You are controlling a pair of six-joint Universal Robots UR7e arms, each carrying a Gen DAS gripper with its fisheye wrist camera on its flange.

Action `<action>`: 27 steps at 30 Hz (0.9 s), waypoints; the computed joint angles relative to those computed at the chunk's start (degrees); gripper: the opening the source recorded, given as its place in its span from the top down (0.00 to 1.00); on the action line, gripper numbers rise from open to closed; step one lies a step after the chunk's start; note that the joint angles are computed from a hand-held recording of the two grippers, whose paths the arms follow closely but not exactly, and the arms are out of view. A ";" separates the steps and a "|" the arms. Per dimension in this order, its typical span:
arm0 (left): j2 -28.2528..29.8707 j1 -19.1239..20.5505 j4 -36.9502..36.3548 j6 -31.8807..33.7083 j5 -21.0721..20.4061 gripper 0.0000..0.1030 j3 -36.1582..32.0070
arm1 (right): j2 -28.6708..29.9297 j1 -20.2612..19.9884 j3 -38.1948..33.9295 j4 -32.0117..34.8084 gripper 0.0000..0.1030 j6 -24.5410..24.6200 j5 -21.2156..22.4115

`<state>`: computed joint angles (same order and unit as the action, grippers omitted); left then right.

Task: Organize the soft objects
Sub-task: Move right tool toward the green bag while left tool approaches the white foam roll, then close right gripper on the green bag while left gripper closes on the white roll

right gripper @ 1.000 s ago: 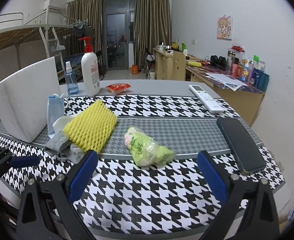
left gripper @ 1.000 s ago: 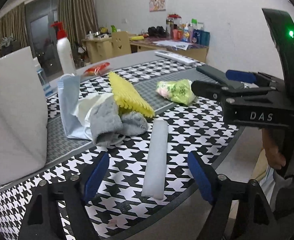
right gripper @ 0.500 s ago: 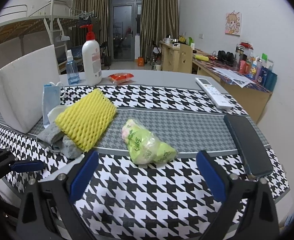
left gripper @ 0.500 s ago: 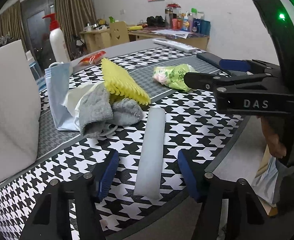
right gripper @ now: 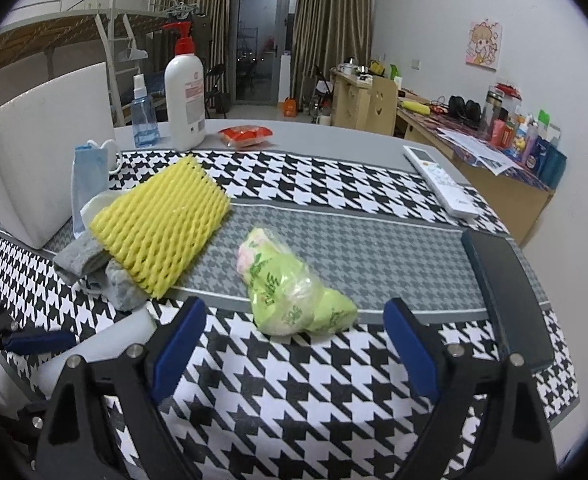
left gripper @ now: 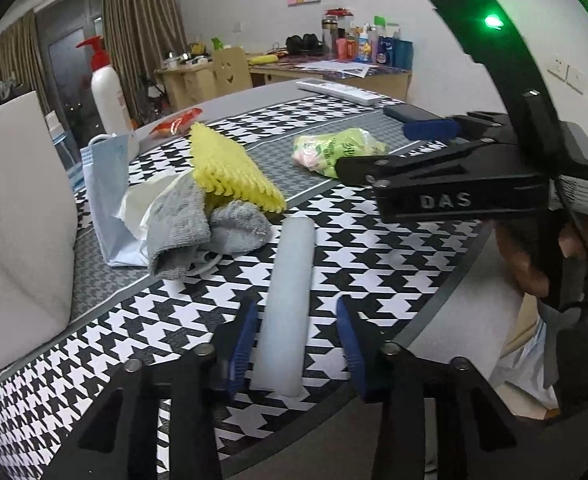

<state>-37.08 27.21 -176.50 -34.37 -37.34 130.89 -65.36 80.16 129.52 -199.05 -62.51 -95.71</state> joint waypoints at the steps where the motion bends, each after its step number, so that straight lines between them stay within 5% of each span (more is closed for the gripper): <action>1: 0.02 -0.10 0.23 0.06 0.23 0.65 -0.01 | 0.15 0.15 -0.17 -0.03 0.10 -0.19 -0.15; 7: -0.61 -0.10 1.87 -1.75 1.20 0.77 0.35 | 0.75 0.77 -1.30 0.79 0.11 -1.02 -0.14; 27: -1.18 -0.50 2.51 -2.82 1.16 0.79 0.48 | 1.80 1.96 -2.20 5.04 0.63 -0.97 -4.69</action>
